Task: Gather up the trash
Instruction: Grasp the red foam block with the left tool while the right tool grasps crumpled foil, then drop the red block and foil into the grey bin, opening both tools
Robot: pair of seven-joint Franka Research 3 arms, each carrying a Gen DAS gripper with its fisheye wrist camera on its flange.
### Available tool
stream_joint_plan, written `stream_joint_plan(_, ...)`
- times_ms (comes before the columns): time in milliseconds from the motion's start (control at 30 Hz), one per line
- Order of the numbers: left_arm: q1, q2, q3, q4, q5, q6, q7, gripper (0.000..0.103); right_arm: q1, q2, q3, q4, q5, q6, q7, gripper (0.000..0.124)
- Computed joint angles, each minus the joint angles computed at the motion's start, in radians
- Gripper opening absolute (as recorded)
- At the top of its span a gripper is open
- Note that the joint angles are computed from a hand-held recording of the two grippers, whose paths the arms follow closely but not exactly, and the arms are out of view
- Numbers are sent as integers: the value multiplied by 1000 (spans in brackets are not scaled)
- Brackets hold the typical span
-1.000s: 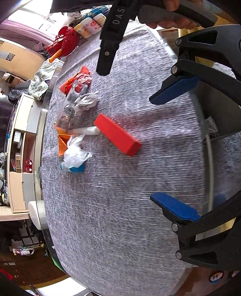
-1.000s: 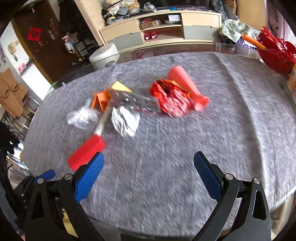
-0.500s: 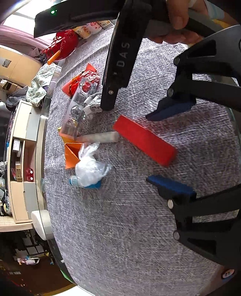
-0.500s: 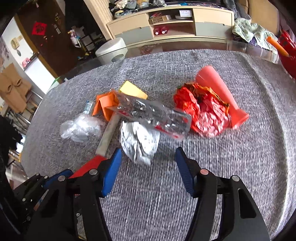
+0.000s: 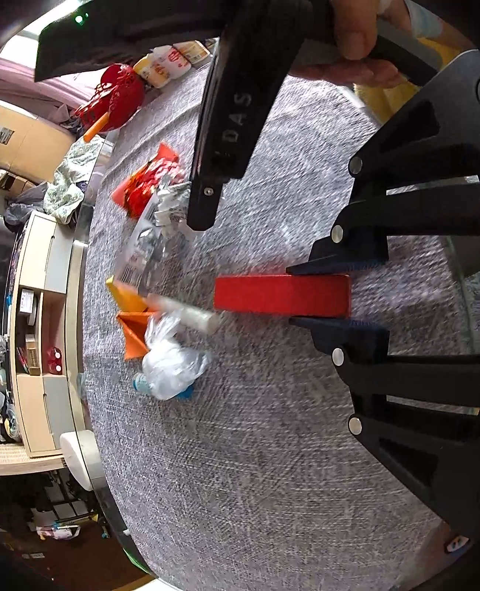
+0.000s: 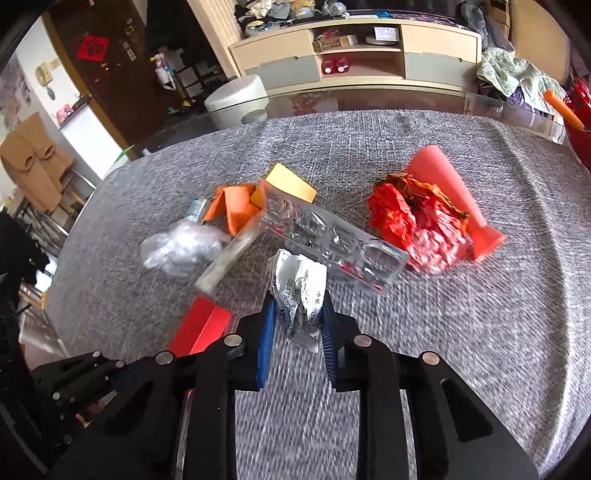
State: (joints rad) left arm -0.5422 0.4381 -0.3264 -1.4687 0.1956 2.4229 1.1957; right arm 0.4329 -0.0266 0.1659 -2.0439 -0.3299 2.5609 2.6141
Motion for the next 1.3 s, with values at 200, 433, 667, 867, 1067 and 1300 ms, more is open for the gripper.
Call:
stream_joint_plan(200, 8, -94, -19, -125, -22, 27, -8, 19, -2, -88, 27, -70, 13, -26, 21, 24)
stream_joint_plan(433, 12, -238, -39, -296, -41, 75, -41, 19, -13, -207, 100, -158, 10, -96, 90, 24)
stream_joint_plan(667, -10, -356, -62, -439, -51, 102, -84, 19, -1, -326, 164, -248, 36, -157, 135, 24)
stream_joint_plan(867, -26, -429, -74, -540, -106, 123, -78, 19, 24, -374, 198, -318, 102, -165, 153, 24)
stream_joint_plan(1067, -48, -448, -80, -596, -166, 117, -66, 19, 64, -390, 200, -402, 202, -121, 153, 24)
stream_joint_plan(1300, -65, -417, -89, -623, -217, 93, -48, 19, 84, -375, 210, -457, 256, -97, 172, 24)
